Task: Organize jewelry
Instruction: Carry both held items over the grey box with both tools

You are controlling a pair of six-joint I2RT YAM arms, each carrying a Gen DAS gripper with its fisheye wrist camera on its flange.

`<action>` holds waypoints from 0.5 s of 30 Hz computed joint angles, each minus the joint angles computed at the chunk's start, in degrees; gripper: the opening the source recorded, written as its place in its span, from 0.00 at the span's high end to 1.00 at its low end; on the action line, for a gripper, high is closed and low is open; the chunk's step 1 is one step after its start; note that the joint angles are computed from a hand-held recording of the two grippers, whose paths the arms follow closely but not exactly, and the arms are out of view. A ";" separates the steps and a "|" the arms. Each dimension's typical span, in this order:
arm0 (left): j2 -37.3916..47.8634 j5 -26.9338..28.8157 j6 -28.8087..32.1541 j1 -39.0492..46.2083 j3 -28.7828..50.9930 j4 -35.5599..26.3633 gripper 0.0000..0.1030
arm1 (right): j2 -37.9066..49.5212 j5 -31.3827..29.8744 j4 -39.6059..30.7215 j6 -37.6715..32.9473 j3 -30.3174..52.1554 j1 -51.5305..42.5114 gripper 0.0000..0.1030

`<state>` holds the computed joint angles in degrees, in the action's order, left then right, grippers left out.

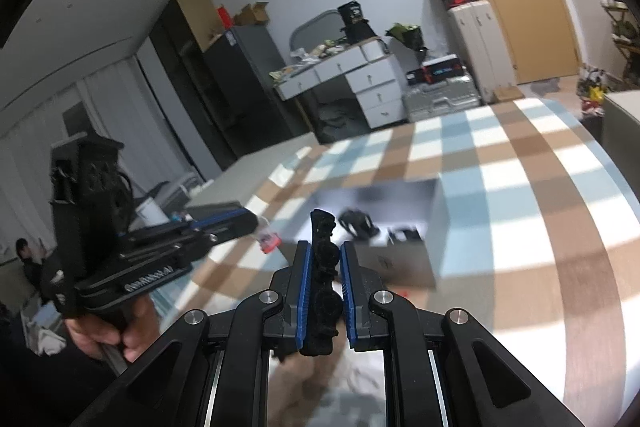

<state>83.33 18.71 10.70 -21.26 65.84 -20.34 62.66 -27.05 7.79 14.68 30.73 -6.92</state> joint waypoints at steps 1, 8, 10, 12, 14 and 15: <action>1.65 0.31 -0.49 0.49 1.53 0.42 1.00 | 2.01 -0.71 0.46 0.12 1.98 -0.07 0.87; 8.38 2.79 -1.96 2.63 7.24 1.19 1.00 | 13.14 -1.34 -0.17 -1.71 13.04 0.93 0.87; 10.14 3.11 -2.02 2.65 8.79 1.06 1.00 | 16.49 -1.39 -0.35 -2.15 15.90 1.12 0.87; 11.81 3.44 -2.09 2.69 10.20 0.87 1.00 | 19.22 -1.72 -0.49 -2.34 18.09 1.03 0.87; 13.39 4.05 -2.40 2.68 11.55 0.72 1.00 | 21.78 -1.87 -0.58 -2.72 20.01 0.98 0.87; 13.84 4.14 -2.44 2.59 11.96 0.59 1.00 | 22.95 -1.92 -0.66 -2.86 20.82 0.96 0.87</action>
